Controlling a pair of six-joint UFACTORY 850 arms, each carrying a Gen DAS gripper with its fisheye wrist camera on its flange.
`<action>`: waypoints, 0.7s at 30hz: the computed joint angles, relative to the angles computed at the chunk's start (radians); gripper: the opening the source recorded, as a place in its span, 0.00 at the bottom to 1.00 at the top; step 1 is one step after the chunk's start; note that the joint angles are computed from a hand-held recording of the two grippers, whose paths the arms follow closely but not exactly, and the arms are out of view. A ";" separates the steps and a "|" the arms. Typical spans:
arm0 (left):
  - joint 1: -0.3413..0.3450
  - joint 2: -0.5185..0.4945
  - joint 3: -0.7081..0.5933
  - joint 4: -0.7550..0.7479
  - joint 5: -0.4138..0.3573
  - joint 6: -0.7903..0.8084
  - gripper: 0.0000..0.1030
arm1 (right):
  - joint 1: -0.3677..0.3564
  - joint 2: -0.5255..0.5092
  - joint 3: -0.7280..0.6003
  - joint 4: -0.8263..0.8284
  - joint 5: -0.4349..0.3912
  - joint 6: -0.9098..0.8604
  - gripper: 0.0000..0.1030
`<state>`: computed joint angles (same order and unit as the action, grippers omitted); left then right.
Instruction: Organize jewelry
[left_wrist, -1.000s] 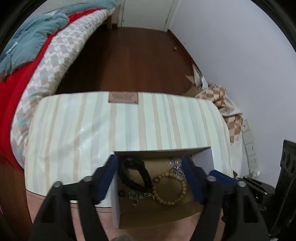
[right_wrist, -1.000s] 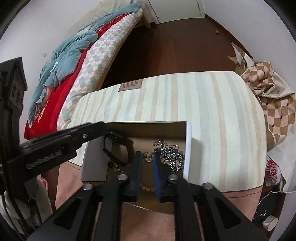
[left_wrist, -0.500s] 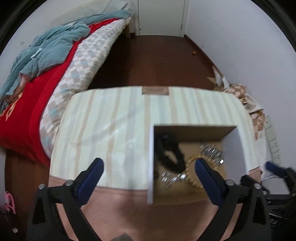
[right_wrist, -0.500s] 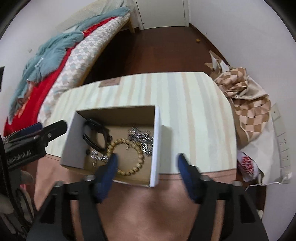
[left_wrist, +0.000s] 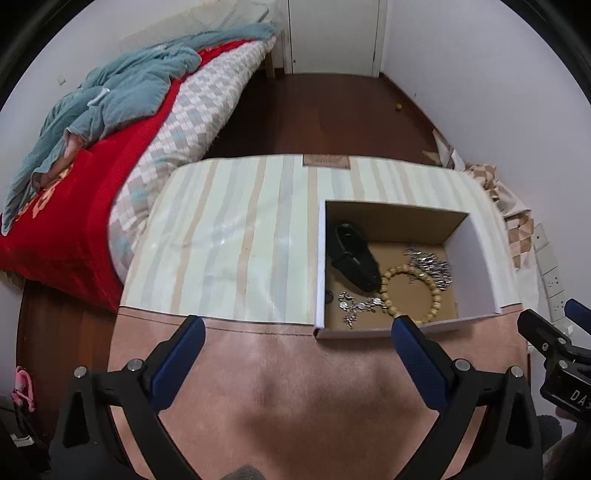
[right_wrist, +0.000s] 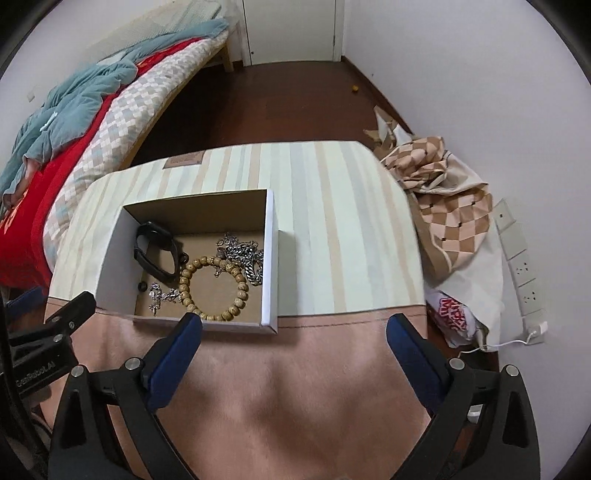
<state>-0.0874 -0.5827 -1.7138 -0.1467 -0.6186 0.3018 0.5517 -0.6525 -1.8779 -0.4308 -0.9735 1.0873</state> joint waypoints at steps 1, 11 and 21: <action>0.002 0.027 0.025 -0.008 0.017 0.011 1.00 | 0.009 0.016 0.011 -0.016 -0.007 0.015 0.98; 0.029 0.242 0.189 -0.134 0.077 0.158 1.00 | 0.108 0.161 0.083 -0.160 -0.082 0.152 0.98; 0.074 0.387 0.264 -0.232 0.042 0.242 1.00 | 0.225 0.243 0.044 -0.285 -0.218 0.223 0.98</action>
